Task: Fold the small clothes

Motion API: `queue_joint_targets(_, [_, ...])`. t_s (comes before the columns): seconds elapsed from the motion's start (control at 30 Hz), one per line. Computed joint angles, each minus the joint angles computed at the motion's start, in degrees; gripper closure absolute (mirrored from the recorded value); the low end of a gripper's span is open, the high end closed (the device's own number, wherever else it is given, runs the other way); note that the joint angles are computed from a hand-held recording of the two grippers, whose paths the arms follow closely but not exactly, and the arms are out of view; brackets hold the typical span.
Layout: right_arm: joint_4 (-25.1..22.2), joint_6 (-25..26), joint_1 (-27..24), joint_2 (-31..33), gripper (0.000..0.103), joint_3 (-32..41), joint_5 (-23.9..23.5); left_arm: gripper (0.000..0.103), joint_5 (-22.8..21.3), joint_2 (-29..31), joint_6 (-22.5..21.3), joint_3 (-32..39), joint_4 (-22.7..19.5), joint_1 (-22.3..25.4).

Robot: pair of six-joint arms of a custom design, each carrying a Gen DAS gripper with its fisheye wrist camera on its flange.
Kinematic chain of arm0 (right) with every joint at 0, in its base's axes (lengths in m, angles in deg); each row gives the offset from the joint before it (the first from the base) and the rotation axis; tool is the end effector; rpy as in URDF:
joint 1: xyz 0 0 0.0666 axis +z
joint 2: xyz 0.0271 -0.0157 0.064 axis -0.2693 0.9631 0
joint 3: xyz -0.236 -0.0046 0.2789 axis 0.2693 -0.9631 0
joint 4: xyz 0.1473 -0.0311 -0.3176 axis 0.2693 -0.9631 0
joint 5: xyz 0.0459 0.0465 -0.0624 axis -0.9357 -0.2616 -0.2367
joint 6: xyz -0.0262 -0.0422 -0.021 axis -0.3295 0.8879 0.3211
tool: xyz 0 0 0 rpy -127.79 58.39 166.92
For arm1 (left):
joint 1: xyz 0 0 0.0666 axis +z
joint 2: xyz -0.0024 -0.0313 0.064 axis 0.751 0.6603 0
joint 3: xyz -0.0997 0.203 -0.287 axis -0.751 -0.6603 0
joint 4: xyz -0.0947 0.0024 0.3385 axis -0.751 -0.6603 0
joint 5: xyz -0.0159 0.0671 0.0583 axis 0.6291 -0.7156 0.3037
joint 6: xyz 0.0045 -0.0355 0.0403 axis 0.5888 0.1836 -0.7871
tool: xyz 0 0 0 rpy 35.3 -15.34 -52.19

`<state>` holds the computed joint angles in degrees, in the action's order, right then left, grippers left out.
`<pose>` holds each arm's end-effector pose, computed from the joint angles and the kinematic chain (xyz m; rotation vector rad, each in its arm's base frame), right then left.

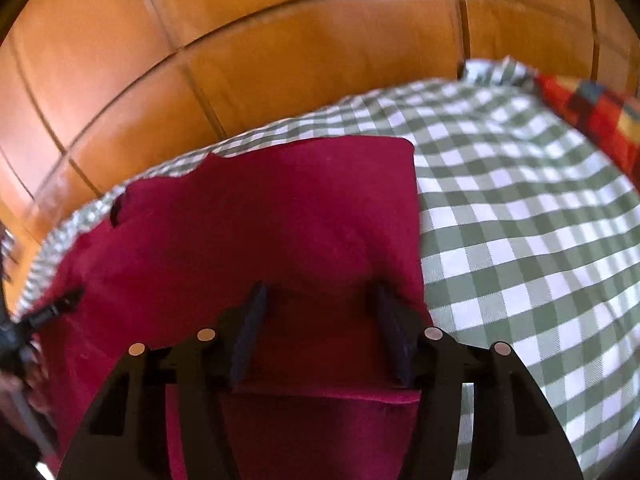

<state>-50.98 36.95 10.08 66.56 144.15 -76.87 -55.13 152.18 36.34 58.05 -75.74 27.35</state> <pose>0.5359 0.2616 0.4297 -0.3305 2.4565 0.4248 0.4452 -0.1608 0.4311 -0.5363 2.4887 0.0780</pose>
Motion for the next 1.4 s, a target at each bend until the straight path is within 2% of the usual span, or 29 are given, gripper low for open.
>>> queue_joint_targets(0.03, [-0.07, 0.52, 0.35, -0.03, 0.046, 0.04, 0.98, 0.088, -1.93, 0.56, -0.44, 0.48, -0.72, -0.74])
queue_joint_targets(0.1, [-0.29, 1.13, 0.57, 0.00, 0.043, 0.14, 1.25, 0.085, -3.01, 0.56, -0.31, 0.47, -1.06, -1.06])
queue_joint_targets(0.23, [-0.75, 2.23, 1.17, 0.12, 0.040, 0.42, 2.70, 0.075, 1.93, -3.54, 4.61, -3.00, 0.24, 0.22])
queue_joint_targets(0.3, [-1.33, 2.68, 1.83, 0.86, 0.039, 1.40, 4.12, 0.073, 0.07, -5.94, 5.74, -4.78, 0.09, -0.64])
queue_joint_targets(0.43, [-2.90, 4.21, 2.70, 1.93, 0.037, 3.12, 7.39, 0.072, -5.15, -9.01, 7.39, -7.13, -3.05, -3.42])
queue_joint_targets(0.53, [-5.79, 5.34, 3.15, 3.33, 0.036, 6.06, 9.21, 0.074, -6.95, -11.35, 9.79, -8.43, -5.17, -4.85])
queue_joint_targets(0.57, [-7.92, 5.98, 3.56, 4.21, 0.034, 8.28, 10.84, 0.071, -7.41, -12.11, 10.48, -8.82, -5.74, -5.28])
queue_joint_targets(0.6, [-9.91, 6.47, 4.14, 4.92, 0.031, 10.29, 12.86, 0.064, -8.32, -12.80, 11.28, -9.11, -6.48, -5.81])
queue_joint_targets(0.67, [-11.22, 5.26, 5.09, 4.37, 0.024, 10.98, 14.49, 0.055, -10.17, -14.09, 12.13, -9.78, -6.88, -6.74])
queue_joint_targets(0.7, [-10.54, 4.30, 5.39, 3.06, 0.024, 9.65, 13.16, 0.047, -11.53, -14.80, 12.97, -10.11, -7.47, -7.42])
queue_joint_targets(0.73, [-9.54, 4.07, 5.86, 1.43, 0.024, 7.83, 11.58, 0.044, -12.84, -15.52, 13.98, -10.47, -8.15, -8.05])
queue_joint_targets(0.8, [-7.64, 4.63, 7.36, -1.71, 0.019, 3.97, 10.54, 0.043, -13.65, -16.75, 14.97, -11.11, -8.72, -8.56])
queue_joint_targets(0.93, [-5.83, 5.07, 10.19, -7.34, 0.017, -4.13, 6.82, 0.039, -15.16, -20.43, 18.45, -12.90, -10.20, -9.85])
queue_joint_targets(0.97, [-5.45, 5.73, 11.21, -8.67, 0.016, -6.48, 7.71, 0.034, -16.18, -21.61, 19.73, -13.48, -10.57, -10.46])
queue_joint_targets(1.03, [-5.32, 6.30, 12.61, -10.11, 0.016, -9.29, 9.20, 0.033, -17.59, -23.25, 21.70, -14.10, -11.71, -11.31])
queue_joint_targets(1.17, [-3.34, 5.82, 14.25, -13.22, 0.008, -14.98, 11.82, 0.033, -19.72, -25.99, 24.74, -15.18, -14.43, -12.54])
queue_joint_targets(1.23, [-2.71, 5.49, 14.30, -13.79, 0.004, -16.35, 12.08, 0.033, -20.52, -27.42, 26.33, -15.80, -16.00, -13.06])
queue_joint_targets(1.4, [-1.77, 5.47, 14.44, -14.16, 0.004, -17.78, 12.57, 0.030, -21.75, -30.48, 30.31, -18.18, -19.21, -13.34])
